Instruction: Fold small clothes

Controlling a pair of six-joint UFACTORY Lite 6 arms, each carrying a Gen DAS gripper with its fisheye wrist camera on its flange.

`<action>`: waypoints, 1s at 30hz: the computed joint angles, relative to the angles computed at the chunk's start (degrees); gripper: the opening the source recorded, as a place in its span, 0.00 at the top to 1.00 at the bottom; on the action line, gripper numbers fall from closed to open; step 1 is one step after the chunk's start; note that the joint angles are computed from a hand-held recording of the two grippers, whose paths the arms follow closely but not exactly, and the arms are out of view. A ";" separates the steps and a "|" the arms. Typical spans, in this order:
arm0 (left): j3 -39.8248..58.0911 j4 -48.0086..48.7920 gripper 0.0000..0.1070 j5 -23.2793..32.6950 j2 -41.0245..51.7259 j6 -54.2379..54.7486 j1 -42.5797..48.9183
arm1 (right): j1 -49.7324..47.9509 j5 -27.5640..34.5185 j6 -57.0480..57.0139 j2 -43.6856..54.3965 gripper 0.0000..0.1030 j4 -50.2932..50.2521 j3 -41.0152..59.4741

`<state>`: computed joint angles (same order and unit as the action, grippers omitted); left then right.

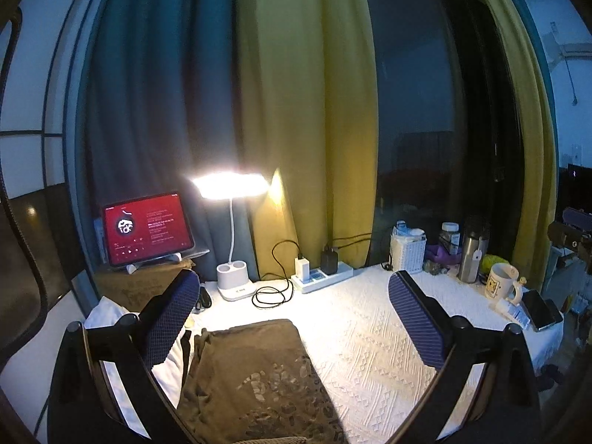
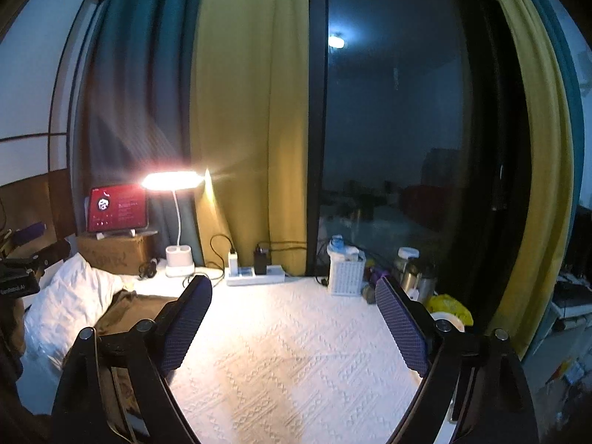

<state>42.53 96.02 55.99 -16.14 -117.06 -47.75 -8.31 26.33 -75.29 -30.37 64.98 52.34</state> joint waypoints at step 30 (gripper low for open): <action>-11.86 1.01 0.05 8.90 -21.00 1.51 -2.98 | 21.34 -11.29 45.22 -2.76 0.06 -40.34 7.52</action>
